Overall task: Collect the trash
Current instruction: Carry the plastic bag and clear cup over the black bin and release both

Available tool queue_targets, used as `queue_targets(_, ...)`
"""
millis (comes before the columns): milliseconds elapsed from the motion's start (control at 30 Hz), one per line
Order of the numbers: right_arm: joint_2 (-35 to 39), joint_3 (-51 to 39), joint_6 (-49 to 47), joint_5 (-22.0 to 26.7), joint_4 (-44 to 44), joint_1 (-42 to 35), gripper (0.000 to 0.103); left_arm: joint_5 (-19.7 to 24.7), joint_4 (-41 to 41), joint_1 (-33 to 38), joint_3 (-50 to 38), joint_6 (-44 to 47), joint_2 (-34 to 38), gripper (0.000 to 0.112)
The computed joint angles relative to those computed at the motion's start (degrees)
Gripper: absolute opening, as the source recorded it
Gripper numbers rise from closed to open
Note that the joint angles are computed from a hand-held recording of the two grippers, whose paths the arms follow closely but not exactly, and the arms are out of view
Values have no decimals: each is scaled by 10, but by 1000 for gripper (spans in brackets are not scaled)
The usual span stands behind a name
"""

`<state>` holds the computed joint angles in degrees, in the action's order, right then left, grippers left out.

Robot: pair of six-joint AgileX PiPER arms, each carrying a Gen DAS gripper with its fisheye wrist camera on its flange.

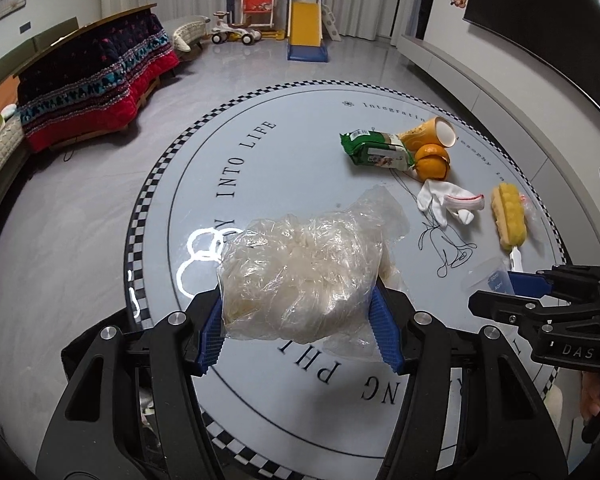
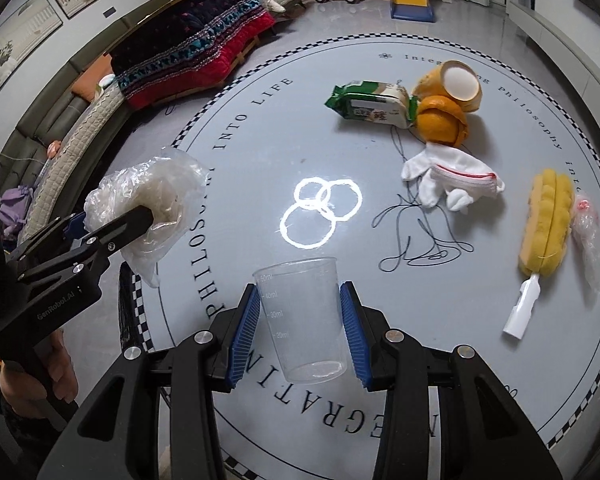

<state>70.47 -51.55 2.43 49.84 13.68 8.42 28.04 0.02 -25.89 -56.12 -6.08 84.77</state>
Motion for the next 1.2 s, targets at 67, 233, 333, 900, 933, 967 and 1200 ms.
queue_targets(67,1,-2,35,-7,-13,41,43,-1,-19,23,28,29,-32,60)
queue_targets(233,28,-18,130,-29,-59,155,43,-4,-92,105,98,128,-104,60)
queue_targets(333,53,-32,183,-45,-83,225,43,1,-155,176,137,215,-136,60)
queue_targets(900,295,-222,276,-85,-100,478,43,77,-432,674,238,729,-126,61)
queue_targets(933,310,-235,274,-84,-97,485,43,79,-437,694,236,746,-116,61)
queue_targets(967,322,-247,273,-81,-96,491,43,77,-440,709,236,758,-107,61)
queue_targets(1200,396,-324,270,-56,-87,510,43,65,-449,792,219,812,-48,61)
